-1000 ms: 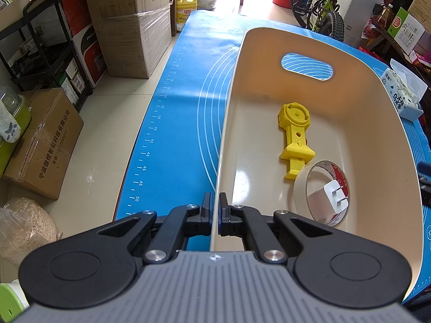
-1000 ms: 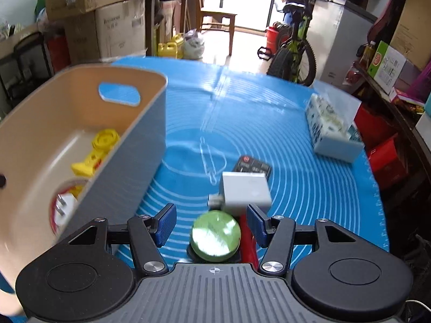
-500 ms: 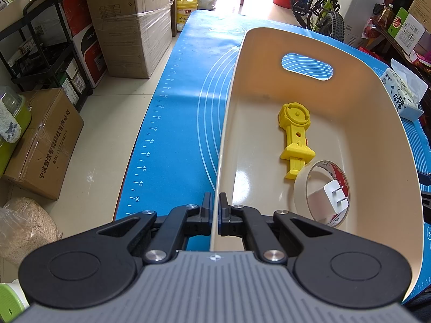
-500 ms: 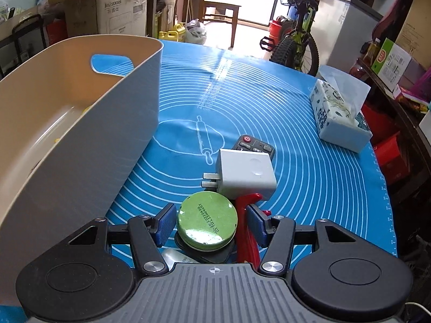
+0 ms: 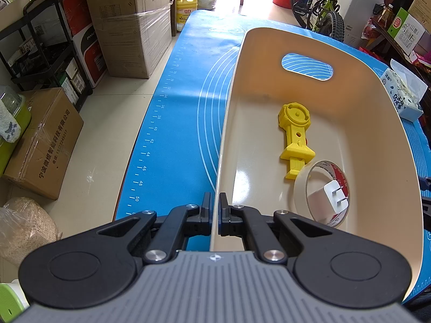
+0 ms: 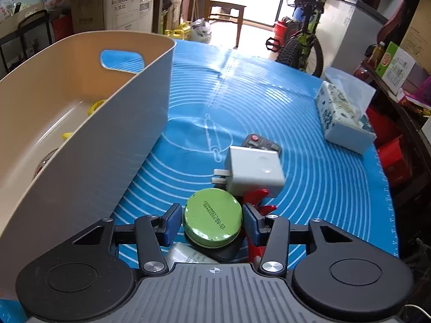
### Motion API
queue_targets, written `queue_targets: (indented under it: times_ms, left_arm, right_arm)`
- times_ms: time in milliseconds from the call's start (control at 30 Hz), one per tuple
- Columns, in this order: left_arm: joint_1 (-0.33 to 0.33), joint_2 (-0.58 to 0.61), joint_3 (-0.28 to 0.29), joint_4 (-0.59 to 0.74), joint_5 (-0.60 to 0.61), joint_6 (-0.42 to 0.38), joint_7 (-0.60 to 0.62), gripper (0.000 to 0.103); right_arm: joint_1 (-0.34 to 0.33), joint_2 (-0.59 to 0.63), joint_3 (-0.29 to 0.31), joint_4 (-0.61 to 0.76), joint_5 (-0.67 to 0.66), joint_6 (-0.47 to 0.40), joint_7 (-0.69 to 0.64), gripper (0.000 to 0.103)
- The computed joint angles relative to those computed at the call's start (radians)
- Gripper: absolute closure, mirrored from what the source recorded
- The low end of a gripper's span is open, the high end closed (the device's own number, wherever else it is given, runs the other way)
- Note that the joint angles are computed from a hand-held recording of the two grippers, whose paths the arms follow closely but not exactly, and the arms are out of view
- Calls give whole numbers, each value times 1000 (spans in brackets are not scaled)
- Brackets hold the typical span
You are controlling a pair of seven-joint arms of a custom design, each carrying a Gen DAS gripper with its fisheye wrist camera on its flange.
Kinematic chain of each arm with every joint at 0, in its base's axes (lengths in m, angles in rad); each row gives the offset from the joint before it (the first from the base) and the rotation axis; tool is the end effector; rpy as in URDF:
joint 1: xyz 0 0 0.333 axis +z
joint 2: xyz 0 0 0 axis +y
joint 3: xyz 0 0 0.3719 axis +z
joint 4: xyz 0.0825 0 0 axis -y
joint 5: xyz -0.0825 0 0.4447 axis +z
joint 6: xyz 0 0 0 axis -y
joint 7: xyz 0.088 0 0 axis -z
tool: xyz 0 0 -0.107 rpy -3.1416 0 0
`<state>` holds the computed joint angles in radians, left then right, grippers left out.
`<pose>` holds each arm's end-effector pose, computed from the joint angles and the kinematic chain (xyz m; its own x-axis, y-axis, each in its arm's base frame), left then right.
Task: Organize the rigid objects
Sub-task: 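Lift the green tin and carry it toward the basket with the right tool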
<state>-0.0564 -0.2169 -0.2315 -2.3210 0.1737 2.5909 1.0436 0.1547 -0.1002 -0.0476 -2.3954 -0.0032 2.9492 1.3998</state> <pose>0.5288 -0.1657 0.5018 0.0924 -0.9943 0.0533 -0.8693 -0.1066 -0.4827 0.5643 0.0605 0.4469 0.2419 -0.9650 0.1012 -0.7590 -0.2532 -0.5998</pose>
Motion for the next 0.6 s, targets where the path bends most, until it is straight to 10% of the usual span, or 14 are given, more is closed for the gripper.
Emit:
queue_targets:
  times_ms: [600]
  left_arm:
    - [-1, 0, 1, 0, 0, 0, 1, 98]
  right_arm:
    - [-26, -52, 27, -37, -133, 171, 166, 49]
